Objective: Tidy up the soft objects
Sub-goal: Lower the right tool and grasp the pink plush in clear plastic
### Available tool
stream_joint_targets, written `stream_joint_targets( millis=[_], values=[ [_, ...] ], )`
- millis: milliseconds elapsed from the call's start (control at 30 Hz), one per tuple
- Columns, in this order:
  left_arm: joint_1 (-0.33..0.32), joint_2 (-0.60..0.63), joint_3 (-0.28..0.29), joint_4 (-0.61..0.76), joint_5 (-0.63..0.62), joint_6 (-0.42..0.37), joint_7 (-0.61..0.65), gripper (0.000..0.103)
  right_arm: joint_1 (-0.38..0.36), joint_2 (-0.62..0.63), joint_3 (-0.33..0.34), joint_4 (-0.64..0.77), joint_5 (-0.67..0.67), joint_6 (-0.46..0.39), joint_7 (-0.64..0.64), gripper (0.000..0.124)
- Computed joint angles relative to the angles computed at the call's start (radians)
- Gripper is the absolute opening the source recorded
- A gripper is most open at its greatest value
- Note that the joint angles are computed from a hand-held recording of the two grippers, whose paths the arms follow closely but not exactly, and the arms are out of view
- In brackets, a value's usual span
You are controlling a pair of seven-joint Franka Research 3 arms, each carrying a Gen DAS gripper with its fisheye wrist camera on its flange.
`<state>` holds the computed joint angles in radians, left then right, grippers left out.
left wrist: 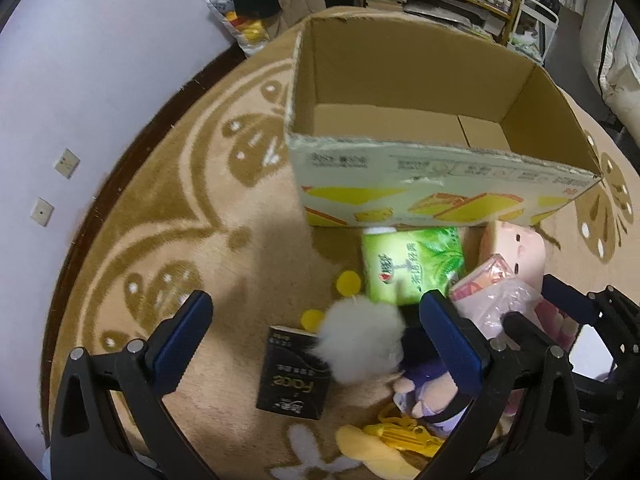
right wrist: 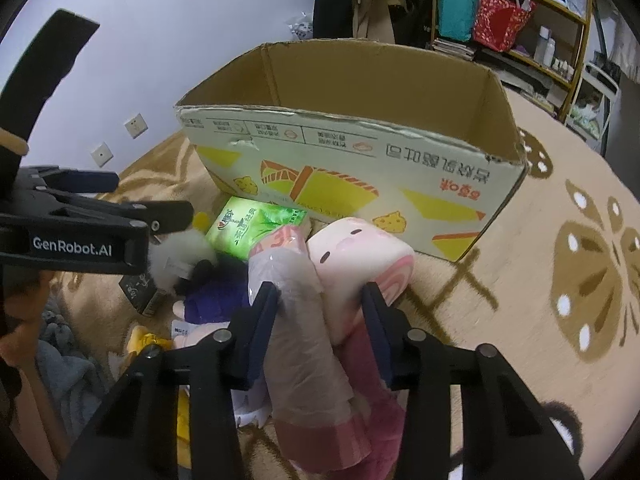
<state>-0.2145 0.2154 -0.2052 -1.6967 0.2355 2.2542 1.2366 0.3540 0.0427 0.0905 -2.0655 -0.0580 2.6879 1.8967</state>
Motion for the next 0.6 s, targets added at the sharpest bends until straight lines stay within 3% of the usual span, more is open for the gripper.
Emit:
stream_joint_targets(
  millis=[600],
  values=[
    [-0.024, 0.058, 0.006, 0.049, 0.074, -0.107, -0.019, 0.094, 0.010, 0.015, 0.004, 0.021, 0.026, -0.062, -0.024, 0.043]
  ],
)
